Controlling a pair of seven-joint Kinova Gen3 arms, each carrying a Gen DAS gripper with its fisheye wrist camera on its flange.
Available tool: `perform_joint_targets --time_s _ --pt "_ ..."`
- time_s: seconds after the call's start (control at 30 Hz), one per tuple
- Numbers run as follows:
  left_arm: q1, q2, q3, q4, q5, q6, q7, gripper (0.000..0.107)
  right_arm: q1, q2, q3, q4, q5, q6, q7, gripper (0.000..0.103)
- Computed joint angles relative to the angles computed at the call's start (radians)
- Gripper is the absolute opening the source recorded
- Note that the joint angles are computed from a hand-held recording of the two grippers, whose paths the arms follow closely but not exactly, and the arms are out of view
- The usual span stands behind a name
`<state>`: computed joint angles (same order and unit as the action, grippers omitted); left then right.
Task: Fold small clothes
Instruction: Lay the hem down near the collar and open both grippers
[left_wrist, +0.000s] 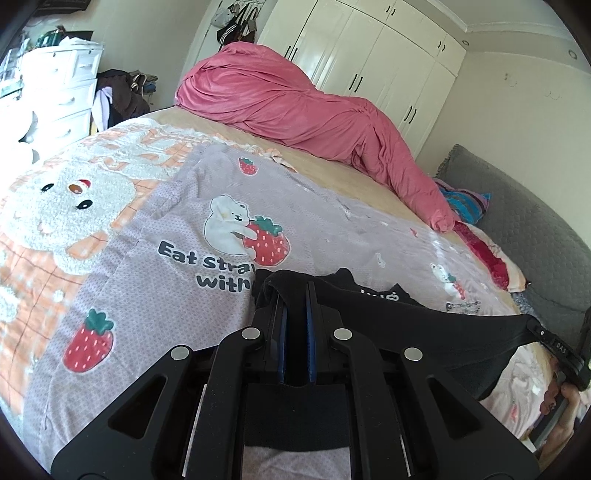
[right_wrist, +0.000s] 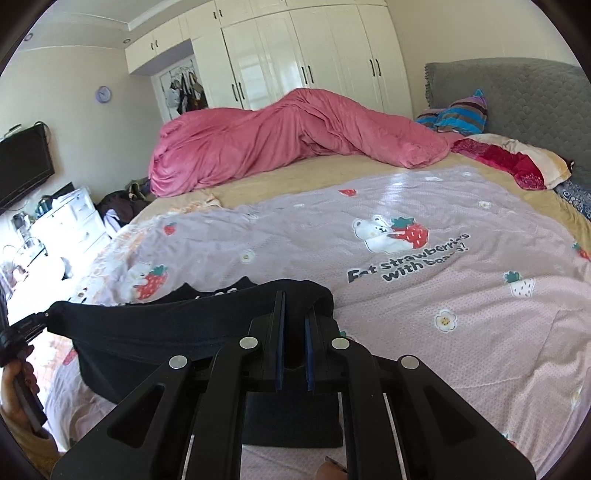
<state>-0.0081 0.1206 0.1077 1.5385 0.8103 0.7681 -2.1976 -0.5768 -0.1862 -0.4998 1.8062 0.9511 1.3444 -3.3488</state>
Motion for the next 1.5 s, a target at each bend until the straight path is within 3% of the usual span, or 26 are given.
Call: perform_joint_targets --time_s 0.23,0.87,0.9,0.97,1.0,1.03,1.2,1.27,1.3,1.33,1.37,1.43,1.5 --pt "0.034 0.028 0.02 0.016 -0.053 -0.095 0.01 0.003 0.028 0.002 0.045 0.04 -0.009 -0.087 -0.007 0.008" --pt "0.074 0.101 0.06 -0.024 -0.234 -0.14 0.141 0.006 0.065 0.042 0.118 0.082 -0.039 -0.202 0.021 0.008" --pt "0.084 0.103 0.058 -0.026 -0.255 -0.142 0.158 0.007 0.067 0.042 0.121 0.083 -0.043 -0.208 0.023 0.011" --pt "0.103 0.099 0.052 -0.018 -0.299 -0.166 0.193 0.031 0.068 0.055 0.118 0.074 -0.05 -0.187 0.026 0.03" --pt "0.103 0.096 0.054 -0.015 -0.308 -0.169 0.199 0.033 0.063 0.063 0.112 0.071 -0.045 -0.166 0.02 0.041" --pt "0.093 0.092 0.059 -0.012 -0.301 -0.168 0.194 0.033 0.057 0.067 0.108 0.071 -0.039 -0.149 0.013 0.041" --pt "0.042 0.054 0.072 0.027 -0.218 -0.164 0.133 0.033 0.009 0.069 0.08 0.084 0.0 -0.077 -0.041 0.041" --pt "0.028 0.026 0.073 0.053 -0.17 -0.162 0.072 0.033 -0.016 0.078 0.069 0.081 0.021 -0.049 -0.04 0.038" --pt "0.026 0.01 0.072 0.066 -0.151 -0.158 0.038 0.032 -0.03 0.08 0.069 0.08 0.028 -0.049 -0.028 0.03" --pt "0.026 0.003 0.068 0.072 -0.127 -0.146 0.007 0.027 -0.032 0.079 0.065 0.08 0.03 -0.062 -0.01 0.022" --pt "0.023 -0.002 0.066 0.074 -0.101 -0.124 -0.028 0.016 -0.05 0.079 0.079 0.08 0.026 -0.091 0.02 0.02" --pt "0.026 -0.001 0.073 0.077 -0.098 -0.088 -0.059 0.006 -0.057 0.09 0.093 0.071 0.01 -0.137 0.066 0.018" --pt "0.076 0.011 0.051 0.069 -0.16 -0.08 -0.037 0.006 -0.063 0.114 0.103 0.054 -0.008 -0.152 0.101 0.018"
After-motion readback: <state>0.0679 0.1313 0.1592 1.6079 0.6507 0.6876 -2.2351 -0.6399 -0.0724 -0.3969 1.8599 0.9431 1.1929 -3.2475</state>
